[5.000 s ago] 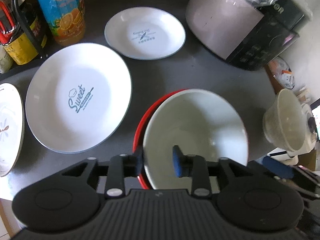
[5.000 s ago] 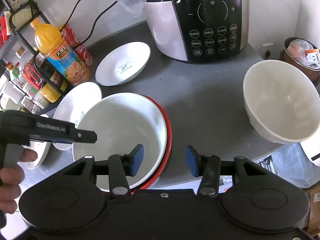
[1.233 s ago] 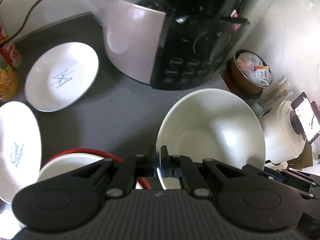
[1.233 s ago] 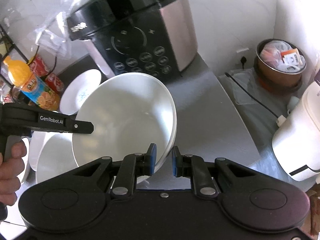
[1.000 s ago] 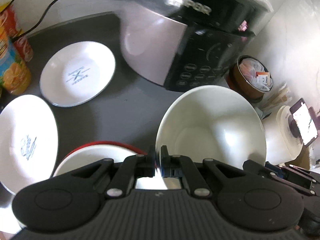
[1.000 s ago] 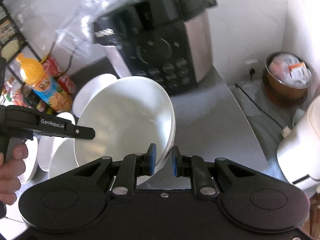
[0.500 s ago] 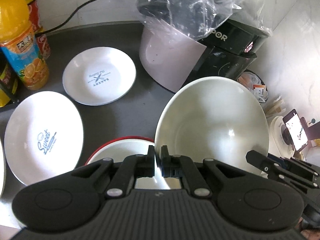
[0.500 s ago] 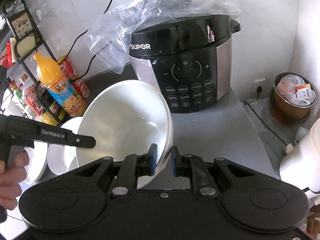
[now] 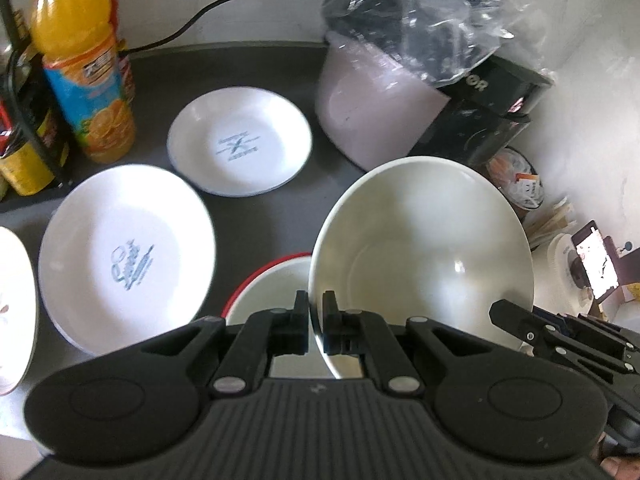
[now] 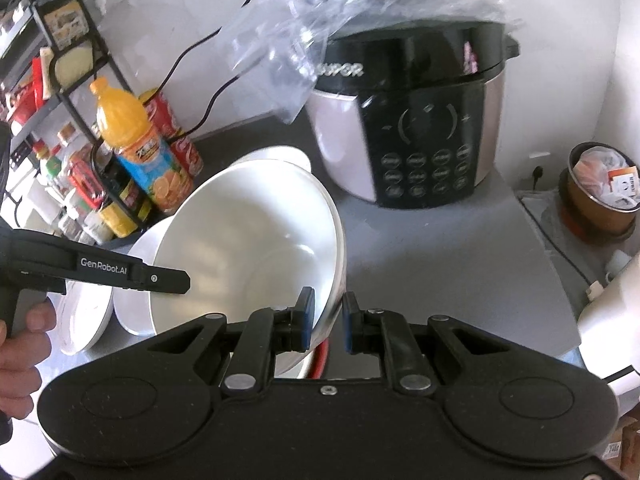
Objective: Organize plates and bowls
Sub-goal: 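Lift the second white bowl with both grippers and carry it over the stack, then lower the white bowl onto the stack and open both grippers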
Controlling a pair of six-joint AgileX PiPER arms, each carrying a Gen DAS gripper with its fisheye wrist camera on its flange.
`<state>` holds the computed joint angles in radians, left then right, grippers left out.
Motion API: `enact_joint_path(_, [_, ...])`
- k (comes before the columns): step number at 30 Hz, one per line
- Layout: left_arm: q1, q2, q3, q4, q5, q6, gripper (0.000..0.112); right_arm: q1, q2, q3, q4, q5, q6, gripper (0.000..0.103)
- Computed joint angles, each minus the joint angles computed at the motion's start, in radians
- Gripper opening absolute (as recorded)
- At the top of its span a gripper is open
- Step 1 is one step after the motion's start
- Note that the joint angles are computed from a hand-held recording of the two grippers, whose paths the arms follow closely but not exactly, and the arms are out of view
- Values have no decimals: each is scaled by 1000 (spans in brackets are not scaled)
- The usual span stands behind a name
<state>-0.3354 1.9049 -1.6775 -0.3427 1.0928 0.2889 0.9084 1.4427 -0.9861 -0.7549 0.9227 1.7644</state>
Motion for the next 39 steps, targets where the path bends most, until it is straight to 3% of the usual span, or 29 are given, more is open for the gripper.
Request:
enact_joint_path(24, [82, 32, 65, 37, 26, 34, 4, -5, 164, -123, 157, -19, -155, 15])
enact_joint_path(39, [73, 45, 51, 64, 31, 22, 7, -13, 163, -136, 174, -35, -196, 31])
